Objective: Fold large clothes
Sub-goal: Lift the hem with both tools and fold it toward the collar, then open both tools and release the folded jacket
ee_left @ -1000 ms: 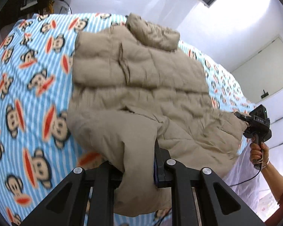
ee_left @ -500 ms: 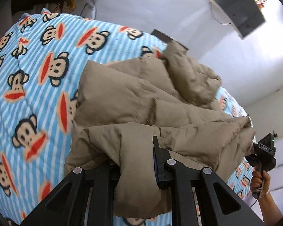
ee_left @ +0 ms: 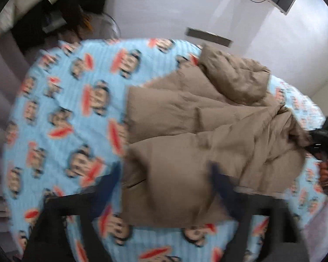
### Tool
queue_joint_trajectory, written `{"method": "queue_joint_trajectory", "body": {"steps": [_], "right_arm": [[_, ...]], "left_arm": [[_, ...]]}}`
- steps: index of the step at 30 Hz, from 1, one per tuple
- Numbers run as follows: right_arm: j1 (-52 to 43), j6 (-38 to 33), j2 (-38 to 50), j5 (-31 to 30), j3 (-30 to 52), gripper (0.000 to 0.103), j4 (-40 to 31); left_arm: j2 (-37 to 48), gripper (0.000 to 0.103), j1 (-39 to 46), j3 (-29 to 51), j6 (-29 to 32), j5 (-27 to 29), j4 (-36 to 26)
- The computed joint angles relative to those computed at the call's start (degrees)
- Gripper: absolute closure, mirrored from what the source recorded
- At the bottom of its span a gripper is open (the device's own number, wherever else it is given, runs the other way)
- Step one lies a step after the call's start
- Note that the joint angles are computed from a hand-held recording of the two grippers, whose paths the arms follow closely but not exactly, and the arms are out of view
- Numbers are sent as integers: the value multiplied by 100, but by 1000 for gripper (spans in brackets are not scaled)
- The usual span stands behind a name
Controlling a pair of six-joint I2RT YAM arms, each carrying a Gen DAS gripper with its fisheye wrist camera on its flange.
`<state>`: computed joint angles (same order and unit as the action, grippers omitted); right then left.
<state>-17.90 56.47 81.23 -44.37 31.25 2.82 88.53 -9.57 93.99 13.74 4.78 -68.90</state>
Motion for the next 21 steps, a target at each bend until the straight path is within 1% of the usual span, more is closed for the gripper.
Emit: {"method": "queue_joint_trajectory", "body": {"steps": [2, 4, 5, 6, 8, 9, 12, 15, 18, 19, 20, 21], "right_arm": [[19, 50, 108, 25, 54, 91, 38], [83, -44, 98, 162, 195, 90, -201], [146, -163, -3, 302, 307, 84, -449], [175, -256, -108, 367, 368, 76, -584], [227, -500, -485, 464, 502, 3, -869], [247, -643, -675, 601, 569, 1, -1054], [233, -1542, -1140, 1065, 927, 0, -2076], [163, -2268, -1032, 1676, 1105, 0, -2825], [36, -2517, -570, 2041, 1132, 0, -2894], [-13, -2564, -395, 2122, 1129, 0, -2785], [-60, -2585, -201, 2132, 1138, 0, -2650], [-87, -2562, 8, 2122, 1184, 1, -2562]], "left_arm": [[-156, 3, 34, -98, 64, -117, 147], [-184, 3, 52, -157, 123, -229, 185], [-229, 3, 39, -296, 192, -357, 277], [-262, 3, 27, -405, 227, -421, 342], [-303, 3, 51, -617, 304, -377, 457], [-291, 3, 37, -702, 290, -356, 511], [-156, 3, -21, -866, 132, -320, 701], [212, 3, 35, -774, -60, -227, 855], [676, 3, 68, -530, -267, -188, 1024], [799, 7, 69, -462, -328, -136, 1097], [891, 17, 53, -402, -371, -82, 1159], [995, 49, 22, -306, -386, -72, 1122]]}}
